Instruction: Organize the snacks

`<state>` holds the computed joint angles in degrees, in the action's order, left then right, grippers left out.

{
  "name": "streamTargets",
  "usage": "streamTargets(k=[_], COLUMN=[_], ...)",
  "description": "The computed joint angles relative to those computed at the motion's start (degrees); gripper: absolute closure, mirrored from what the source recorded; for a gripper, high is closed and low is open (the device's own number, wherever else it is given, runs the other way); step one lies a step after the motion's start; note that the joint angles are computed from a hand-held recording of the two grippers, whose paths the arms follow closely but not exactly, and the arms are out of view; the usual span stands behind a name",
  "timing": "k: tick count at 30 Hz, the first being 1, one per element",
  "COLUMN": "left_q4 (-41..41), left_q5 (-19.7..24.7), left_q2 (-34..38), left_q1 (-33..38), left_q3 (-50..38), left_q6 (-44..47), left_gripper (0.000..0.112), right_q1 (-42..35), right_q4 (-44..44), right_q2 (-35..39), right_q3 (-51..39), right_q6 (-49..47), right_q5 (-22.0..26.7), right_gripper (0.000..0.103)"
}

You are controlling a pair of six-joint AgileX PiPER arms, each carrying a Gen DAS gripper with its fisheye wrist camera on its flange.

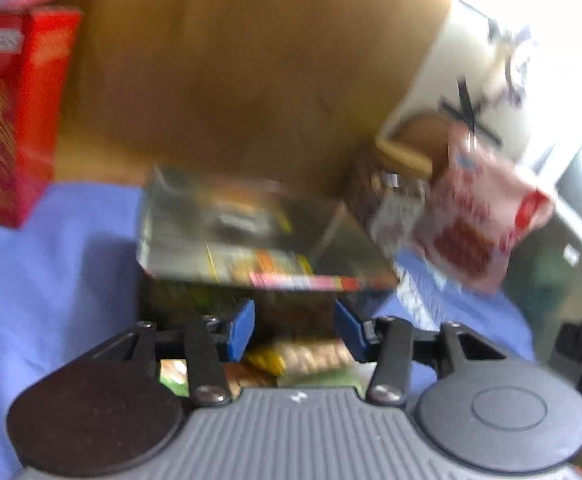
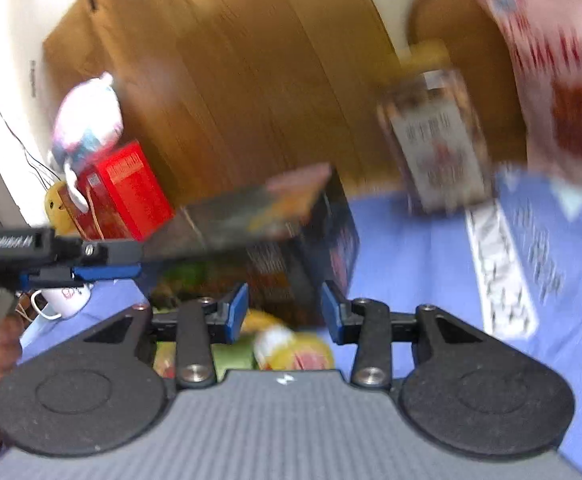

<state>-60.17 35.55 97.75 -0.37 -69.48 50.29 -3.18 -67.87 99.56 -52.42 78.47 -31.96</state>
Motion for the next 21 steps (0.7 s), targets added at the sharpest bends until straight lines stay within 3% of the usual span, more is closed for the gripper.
streamTargets(k=[3, 6, 9, 12, 16, 21], left_q4=[4.5, 7.0, 4.1, 3.1, 2.9, -2.3], left_q5=[-5.0, -7.5, -6.1, -3.3, -6.3, -4.0], left_q2=[2.4, 5.0, 5.1, 3.0, -3.0, -9.4], left_q1=[-4.4, -6.4, -5.7, -5.9, -8.2, -7.2], left_q3=[0.1, -0.8, 0.2, 2.5, 9.5, 17.7], left_q6=[-3.8, -5.8, -4.0, -2.6, -0.6, 5.4], left_gripper=[0.053, 0.053, 0.058, 0.061, 0.062, 0.062], right_q1=[-0.1, -0.4, -1.7, -1.2, -0.5, -1.4], right_q4=[-5.2, -8.8, -14.9, -15.6, -13.3, -11.0], right_q2=[3.5, 5.7, 7.1, 5.5, 1.4, -5.5], right_q3=[-2.8, -4.8, -7.0, -5.2, 0.6, 9.5], right_q6=[7.5, 13.3, 21.1, 20.0, 15.3, 10.6], right_q5=[-1.1, -2.3, -6.1, -6.7, -5.9, -6.3], right_gripper=[0.059, 0.058, 0.057, 0.057, 0.057, 0.057])
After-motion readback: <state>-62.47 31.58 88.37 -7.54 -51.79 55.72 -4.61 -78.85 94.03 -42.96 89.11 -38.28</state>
